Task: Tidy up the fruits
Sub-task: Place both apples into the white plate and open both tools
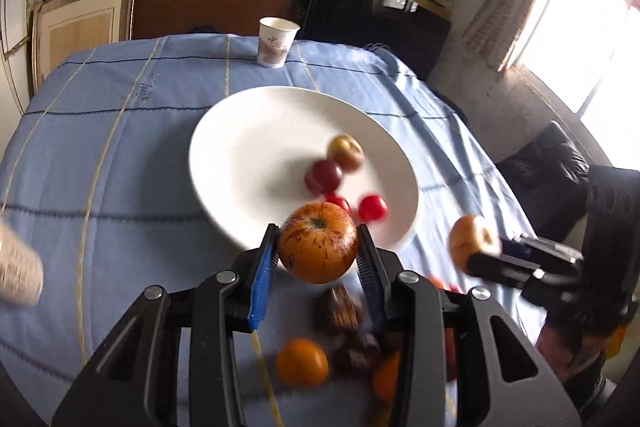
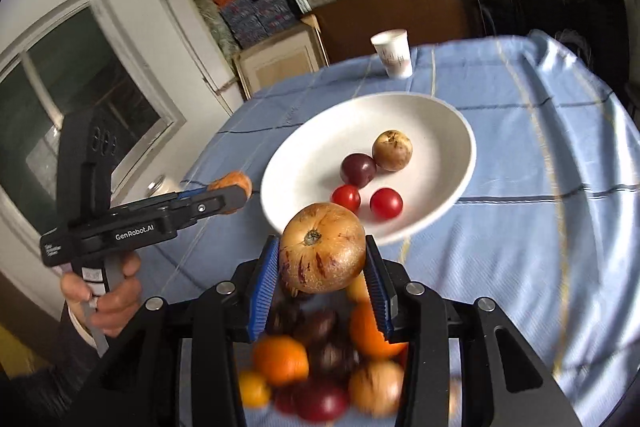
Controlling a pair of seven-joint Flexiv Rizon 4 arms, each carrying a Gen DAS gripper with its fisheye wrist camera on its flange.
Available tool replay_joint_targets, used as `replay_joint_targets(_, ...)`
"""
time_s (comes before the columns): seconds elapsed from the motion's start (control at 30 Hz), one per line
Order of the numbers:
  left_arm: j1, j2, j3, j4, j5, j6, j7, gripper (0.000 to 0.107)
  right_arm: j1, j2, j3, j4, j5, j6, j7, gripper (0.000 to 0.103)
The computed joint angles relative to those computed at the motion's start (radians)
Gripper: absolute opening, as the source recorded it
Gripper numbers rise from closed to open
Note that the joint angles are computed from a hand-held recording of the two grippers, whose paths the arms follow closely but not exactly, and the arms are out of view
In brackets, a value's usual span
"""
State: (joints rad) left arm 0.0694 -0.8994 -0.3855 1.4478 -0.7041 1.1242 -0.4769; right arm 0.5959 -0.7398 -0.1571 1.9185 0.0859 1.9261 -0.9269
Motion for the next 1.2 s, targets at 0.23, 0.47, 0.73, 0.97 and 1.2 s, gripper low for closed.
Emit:
replay_joint_targets(0.23, -0.128, -0.147, 0.144, -0.264, 0.161, -0.061, -0.22, 0.038, -0.127, -0.106, 0.068, -0.19, -0.119, -0.184, 0.084, 0.042)
replay_joint_targets(0.47, -0.144, -0.202, 0.178, -0.353, 0.248, -0.103, -0.321, 0.04, -0.15, -0.125, 0.083, -0.216, -0.183, -0.209, 0.125, 0.044)
replay_joint_targets(0.73, 0.082, -0.007, -0.12, 0.044, 0.138, 0.21, -0.081, 0.098, 0.159, -0.015, -0.234, 0.032, 0.02, 0.025, 0.105, 0.06)
replay_joint_targets(0.97, 0.36, 0.002, -0.411, 0.424, 0.23, 0.642, 0.054, 0.098, 0.397, -0.043, -0.34, 0.258, 0.333, 0.225, 0.0, 0.067)
replay_joint_targets(1.2, 0.511, -0.043, -0.477, 0.582, 0.333, 0.543, -0.006, 0.098, 0.309, -0.07, -0.158, 0.29, 0.358, 0.326, -0.065, 0.067)
